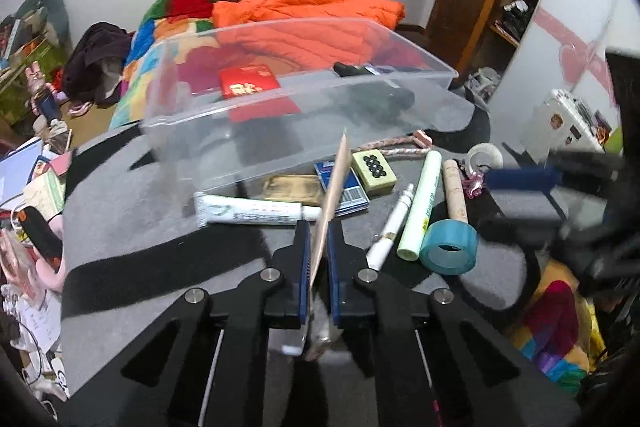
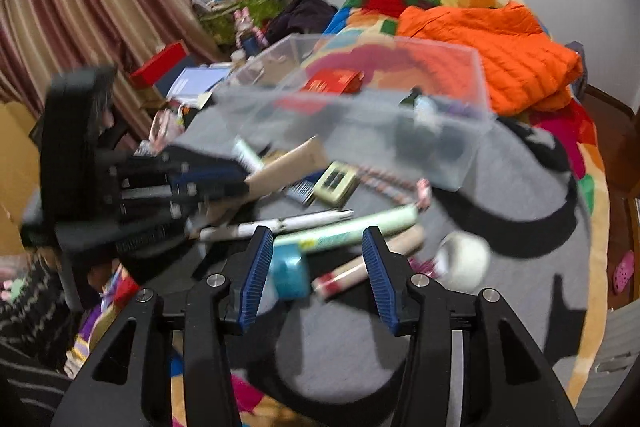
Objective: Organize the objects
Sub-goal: 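Grasp beige concealer tube with left tool while right tool grasps blue tape roll, then carry concealer tube and blue tape into the box and open both tools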
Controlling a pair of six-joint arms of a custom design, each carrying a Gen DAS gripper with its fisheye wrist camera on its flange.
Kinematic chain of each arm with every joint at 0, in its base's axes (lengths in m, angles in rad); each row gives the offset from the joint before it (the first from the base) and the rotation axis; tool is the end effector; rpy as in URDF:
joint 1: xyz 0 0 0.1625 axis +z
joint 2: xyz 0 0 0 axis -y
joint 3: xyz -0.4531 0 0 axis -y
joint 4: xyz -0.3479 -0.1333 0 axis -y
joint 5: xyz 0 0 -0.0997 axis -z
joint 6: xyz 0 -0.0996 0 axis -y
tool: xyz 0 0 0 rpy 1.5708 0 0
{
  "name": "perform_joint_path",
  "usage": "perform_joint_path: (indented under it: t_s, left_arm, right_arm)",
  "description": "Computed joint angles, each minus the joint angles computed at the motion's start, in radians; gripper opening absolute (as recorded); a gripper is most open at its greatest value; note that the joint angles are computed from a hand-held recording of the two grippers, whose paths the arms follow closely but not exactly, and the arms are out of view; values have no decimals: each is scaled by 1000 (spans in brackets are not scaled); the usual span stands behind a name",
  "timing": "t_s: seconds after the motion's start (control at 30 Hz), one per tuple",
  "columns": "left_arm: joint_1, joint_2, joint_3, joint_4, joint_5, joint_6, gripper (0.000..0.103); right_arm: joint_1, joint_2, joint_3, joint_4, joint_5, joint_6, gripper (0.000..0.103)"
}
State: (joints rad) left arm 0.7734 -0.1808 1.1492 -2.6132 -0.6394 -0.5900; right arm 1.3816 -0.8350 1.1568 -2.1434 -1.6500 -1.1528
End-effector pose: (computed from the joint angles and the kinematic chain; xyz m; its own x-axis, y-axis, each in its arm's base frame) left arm -0.3853 -0.6742 -0.0946 -0.7787 -0.0672 -0.6238 0.3374 0.7934 -0.5067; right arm -0.0189 -0.7655 0.3169 -0.5624 -0.7856 0.2579 -0.8175 0.5752 -0.0307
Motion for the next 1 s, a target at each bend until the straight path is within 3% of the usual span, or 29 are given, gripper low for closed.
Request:
perform_joint_path:
  t_s: [0.13,0.3,0.37,0.43,0.5,0.6,0.77,0.93,1.0]
  left_arm:
    - [-18,-34,65,-18,35,-34,7]
    - [-25,-67,127,-24,13,-60,9]
    - [-25,-67,132,-22,-4,-61,16]
    - [-24,-58,126,-10,-10,-61,31]
    - [-20,-46,108,14,-18,-67,36]
    - [-5,-26,79,38,-36,-68,37]
    - [12,-30,107,-24,-18,-97,38]
    - [8,-30,143,-70,35,-103,24]
    - [-1,-27,149,-61,58,-123,24]
  right_arm:
    - [-4,-7,54,-43,-24,-6,43]
    - [-11,-5,74,-80,-38,0,39]
    - [-14,-7,84,-95,-35,3,31]
    - [-17,-7,79,-83,-27,12,26]
    - [-18,-10,84,-83,-24,20,20]
    - [-19,-11,90,-94,-19,30,17]
    - [-21,-19,106,-113,-7,46,16]
    - [-22,-29,112,-115,14,60,16]
    - [-21,-34,113,-115,21,67,16]
